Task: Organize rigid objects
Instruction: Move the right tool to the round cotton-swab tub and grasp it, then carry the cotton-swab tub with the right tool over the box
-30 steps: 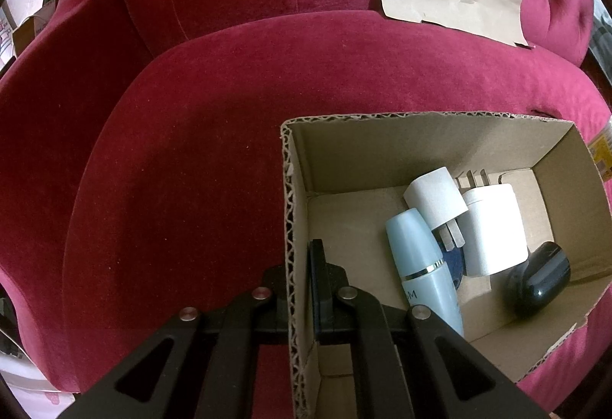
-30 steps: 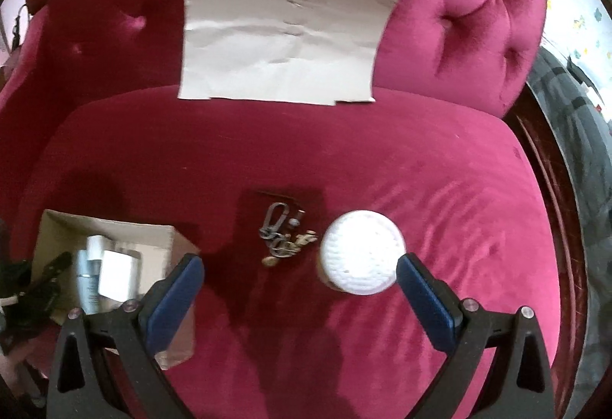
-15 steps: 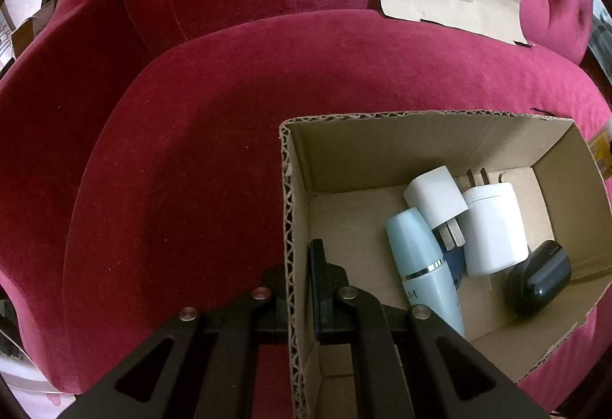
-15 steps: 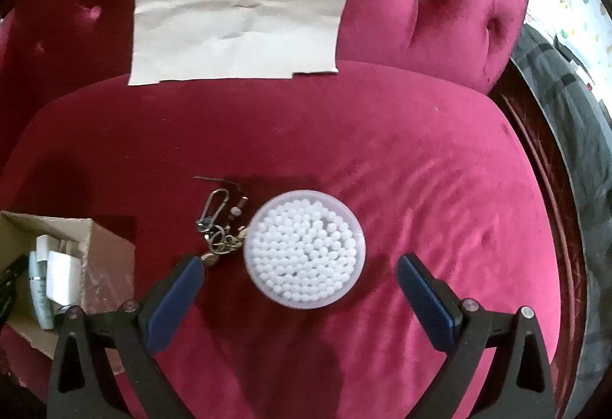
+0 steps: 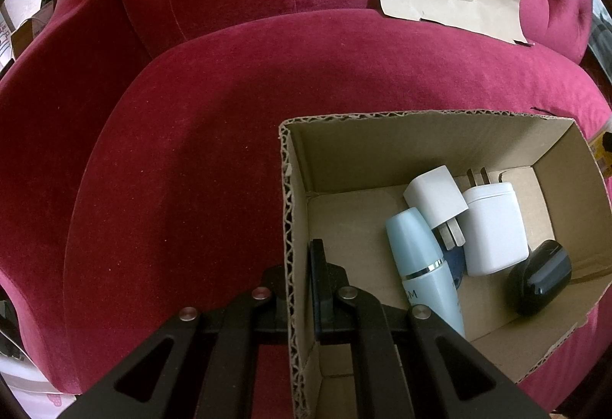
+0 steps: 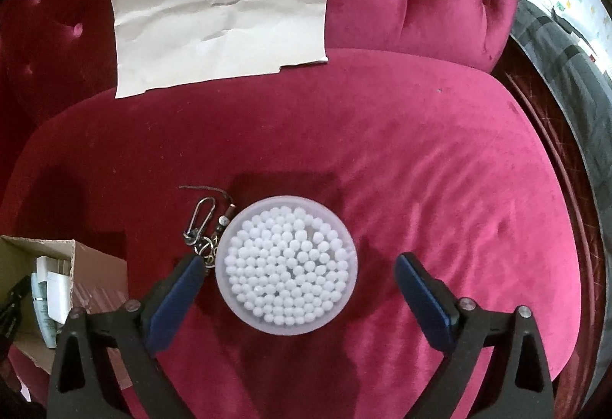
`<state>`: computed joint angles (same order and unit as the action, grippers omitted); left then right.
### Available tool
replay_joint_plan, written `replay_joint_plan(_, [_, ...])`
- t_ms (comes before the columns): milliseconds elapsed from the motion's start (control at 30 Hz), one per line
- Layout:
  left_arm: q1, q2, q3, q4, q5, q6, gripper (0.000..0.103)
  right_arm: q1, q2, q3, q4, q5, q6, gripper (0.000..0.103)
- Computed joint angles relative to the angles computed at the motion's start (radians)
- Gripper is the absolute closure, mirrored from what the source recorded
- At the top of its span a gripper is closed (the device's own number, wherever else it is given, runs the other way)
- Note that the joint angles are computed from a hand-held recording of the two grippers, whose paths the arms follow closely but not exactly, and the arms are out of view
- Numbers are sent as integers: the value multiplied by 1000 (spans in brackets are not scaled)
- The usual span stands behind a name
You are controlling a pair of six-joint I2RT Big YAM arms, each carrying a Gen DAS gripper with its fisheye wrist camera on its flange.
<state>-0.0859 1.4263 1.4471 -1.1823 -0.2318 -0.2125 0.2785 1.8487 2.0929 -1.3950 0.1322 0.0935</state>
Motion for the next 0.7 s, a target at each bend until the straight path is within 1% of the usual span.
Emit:
replay_joint_plan(33, [0, 0, 1, -1, 0, 0, 97, 0, -2, -1, 1, -3, 0, 6])
replay_joint_plan(133, [0, 1, 1, -1, 0, 0, 97, 1, -4, -4, -5, -5, -2, 19])
replay_joint_plan(200, [1, 1, 2, -1, 0, 0, 97, 3, 0, 0, -18, -16, -6, 38])
replay_joint_plan(233, [0, 1, 1, -1, 0, -1, 97, 3, -1, -1, -18, -19, -10, 42])
replay_joint_plan(333, [0, 1, 1, -1, 0, 0, 97, 7, -5, -3, -13, -9, -16, 43])
replay_joint_plan(700, [0, 3, 3, -1, 0, -1, 97, 15, -23, -5, -5, -12, -24, 43])
